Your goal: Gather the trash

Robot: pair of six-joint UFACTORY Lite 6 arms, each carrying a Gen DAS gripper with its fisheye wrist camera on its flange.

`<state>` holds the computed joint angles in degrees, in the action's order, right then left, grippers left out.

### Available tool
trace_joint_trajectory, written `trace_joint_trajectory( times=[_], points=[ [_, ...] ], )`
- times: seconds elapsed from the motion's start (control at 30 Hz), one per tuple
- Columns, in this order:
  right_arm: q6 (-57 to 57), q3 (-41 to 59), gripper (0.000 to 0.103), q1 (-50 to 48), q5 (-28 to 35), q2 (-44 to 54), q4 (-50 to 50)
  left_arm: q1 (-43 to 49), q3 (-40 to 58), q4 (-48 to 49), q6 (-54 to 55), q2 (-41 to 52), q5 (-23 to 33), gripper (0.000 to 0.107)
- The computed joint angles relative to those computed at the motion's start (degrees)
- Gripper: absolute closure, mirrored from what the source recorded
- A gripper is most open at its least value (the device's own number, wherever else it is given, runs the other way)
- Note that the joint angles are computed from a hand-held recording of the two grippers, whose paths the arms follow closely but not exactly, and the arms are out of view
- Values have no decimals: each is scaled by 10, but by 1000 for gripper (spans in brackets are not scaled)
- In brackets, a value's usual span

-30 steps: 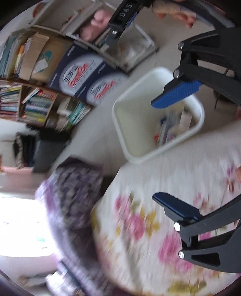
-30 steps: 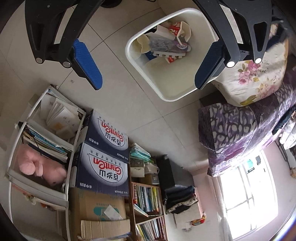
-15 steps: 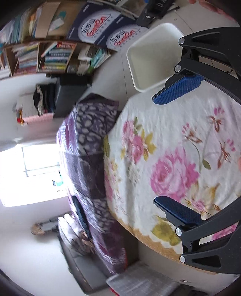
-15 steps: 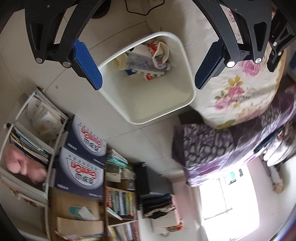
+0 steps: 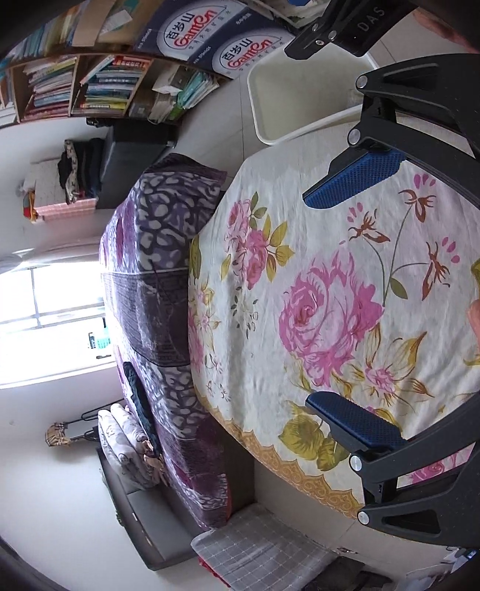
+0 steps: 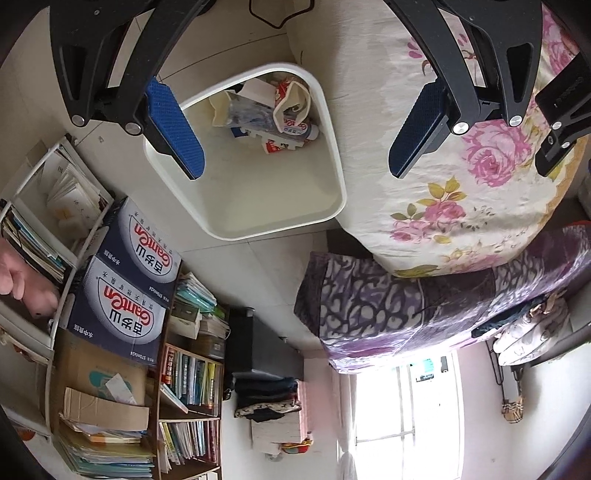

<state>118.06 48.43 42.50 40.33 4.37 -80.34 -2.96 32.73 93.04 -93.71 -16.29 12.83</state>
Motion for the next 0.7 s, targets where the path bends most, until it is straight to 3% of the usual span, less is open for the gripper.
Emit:
trace_joint_trajectory(
  times=[0.7],
  points=[
    [3,5,7,8,-11,13,-4,-3,8,11,-19,20,-5,11]
  ],
)
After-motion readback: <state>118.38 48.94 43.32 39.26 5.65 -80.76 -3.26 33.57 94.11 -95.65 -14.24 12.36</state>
